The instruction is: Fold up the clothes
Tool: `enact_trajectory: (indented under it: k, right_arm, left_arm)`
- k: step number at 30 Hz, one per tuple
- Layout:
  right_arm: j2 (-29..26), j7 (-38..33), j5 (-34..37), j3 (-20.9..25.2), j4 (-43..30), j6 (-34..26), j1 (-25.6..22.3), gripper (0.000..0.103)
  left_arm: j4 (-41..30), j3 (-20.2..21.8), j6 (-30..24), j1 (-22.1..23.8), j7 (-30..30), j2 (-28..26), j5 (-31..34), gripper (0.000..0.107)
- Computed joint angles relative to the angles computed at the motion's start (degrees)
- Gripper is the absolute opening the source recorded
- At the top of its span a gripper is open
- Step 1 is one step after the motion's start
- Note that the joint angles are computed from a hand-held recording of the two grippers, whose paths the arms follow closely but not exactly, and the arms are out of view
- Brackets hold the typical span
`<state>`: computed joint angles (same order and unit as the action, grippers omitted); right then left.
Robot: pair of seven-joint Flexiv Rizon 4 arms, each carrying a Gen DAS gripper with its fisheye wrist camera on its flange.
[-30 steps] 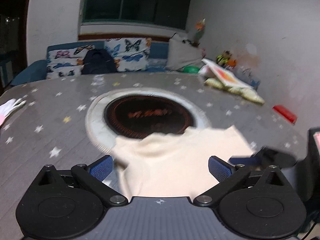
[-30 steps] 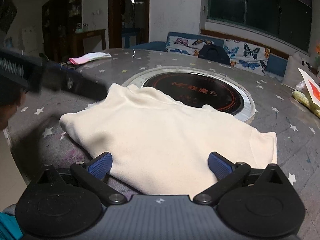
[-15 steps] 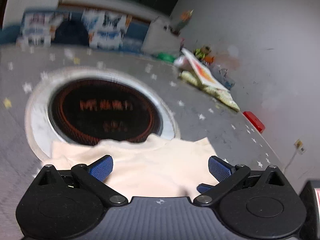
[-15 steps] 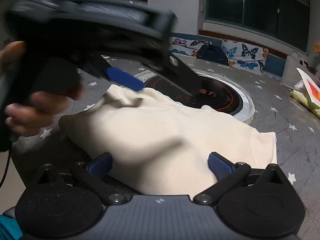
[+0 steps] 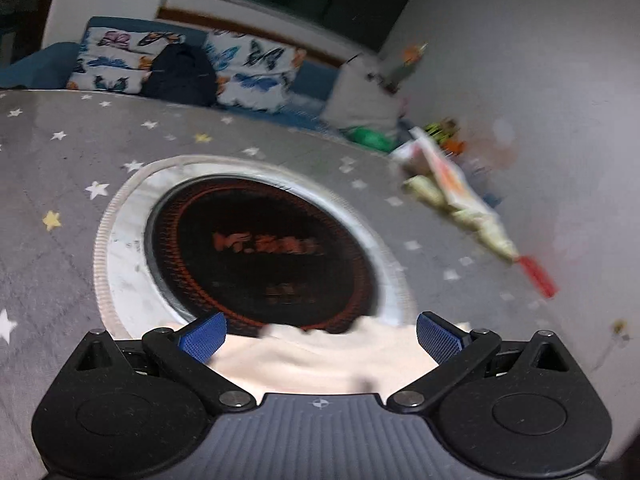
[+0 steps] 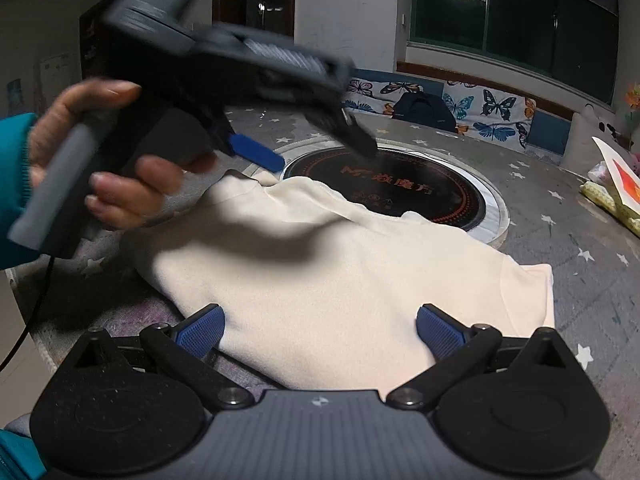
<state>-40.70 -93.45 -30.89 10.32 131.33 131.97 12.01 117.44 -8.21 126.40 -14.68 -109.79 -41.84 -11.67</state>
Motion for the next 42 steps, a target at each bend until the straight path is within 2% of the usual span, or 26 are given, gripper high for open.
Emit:
enact_trajectory:
  k: [3, 5, 9, 15, 17, 21, 23, 25, 28, 30, 32, 33, 35, 36, 38, 41, 42]
  right_arm:
    - [-0.1, -0.3, 0.2, 0.0, 0.0, 0.2, 0.1, 0.103]
    - [-0.1, -0.6, 0.9, -0.2, 0.1, 0.5, 0.6, 0.103]
    - [0.0, -1.0, 1.6, -0.3, 0.4, 0.7, 1.0, 0.103]
    - [-0.1, -1.3, 0.9, -0.2, 0.5, 1.1, 0.5, 0.103]
    - [-0.2, -1.4, 0.7, -0.2, 0.6, 1.3, 0.3, 0.103]
    - [-0.5, -1.5, -0.1, -0.1, 0.5, 1.6, -0.2, 0.103]
    - [-0.7, -1.7, -0.2, -0.1, 0.4, 2.1, -0.3, 0.103]
    - [-1.1, -1.8, -0.6, -0.1, 0.4, 2.8, -0.6, 0.103]
    - [-1.1, -2.1, -1.4, -0.3, 0.6, 3.3, -0.9, 0.103]
    - [-0.2, -1.3, -0.9, -0.2, 0.9, 3.1, -1.1, 0.103]
    - [0.4, 0.4, -1.1, 0.2, 1.2, 3.5, -2.3, 0.103]
    - [0.6, 1.3, -1.8, 0.5, 1.3, 3.9, -3.1, 0.103]
    - [0.3, 4.6, -6.0, 1.4, 1.3, 4.6, -6.3, 0.103]
    - [0.0, 6.1, -8.0, 1.6, 1.3, 4.8, -7.5, 0.103]
    - [-0.3, 8.4, -10.3, 1.1, 1.1, 4.4, -8.5, 0.103]
    - [-0.5, 9.3, -10.1, -0.2, 0.9, 3.0, -8.4, 0.103]
    - [-0.8, 10.4, -12.6, 0.1, 0.7, 3.0, -10.1, 0.103]
  left_arm:
    - [1.9, -3.4, 4.9, 3.1, -2.8, -0.5, 6.5, 0.103]
    - [2.2, -3.9, 5.8, 2.9, -3.6, -1.0, 7.7, 0.103]
    - [2.5, -1.0, 4.2, -1.1, -2.4, -1.5, 2.6, 0.103]
    - [5.3, -0.9, 7.2, 1.1, -4.7, -1.3, 3.3, 0.103]
    - [7.0, 1.0, 6.9, -1.7, -4.0, 0.4, -1.7, 0.103]
    - [9.2, -1.4, 11.4, 1.4, -8.2, 0.4, 3.4, 0.103]
    - [9.2, -2.6, 11.9, 2.9, -9.8, -0.4, 6.7, 0.103]
    - [9.4, 0.1, 12.1, -1.0, -7.0, -0.7, 3.4, 0.103]
    - [9.6, 4.0, 12.0, -7.7, 0.4, -1.0, -3.7, 0.103]
    - [9.6, 5.4, 10.5, -11.5, 5.4, -0.3, -9.2, 0.103]
    - [9.6, 5.6, 10.7, -13.4, 8.2, 0.3, -12.7, 0.103]
    - [9.6, 5.1, 12.0, -13.2, 8.1, 0.2, -12.7, 0.103]
    - [9.1, 2.7, 14.7, -9.8, 5.6, -0.7, -8.3, 0.103]
    - [8.6, 0.8, 15.0, -6.9, 3.3, -1.3, -4.5, 0.103]
    - [7.9, -1.4, 12.6, -3.6, 0.5, -2.0, -1.2, 0.103]
    - [7.5, -0.6, 13.4, -3.9, 0.2, -3.2, -0.7, 0.103]
    - [7.6, -0.5, 13.8, -3.9, 0.2, -3.3, -0.3, 0.103]
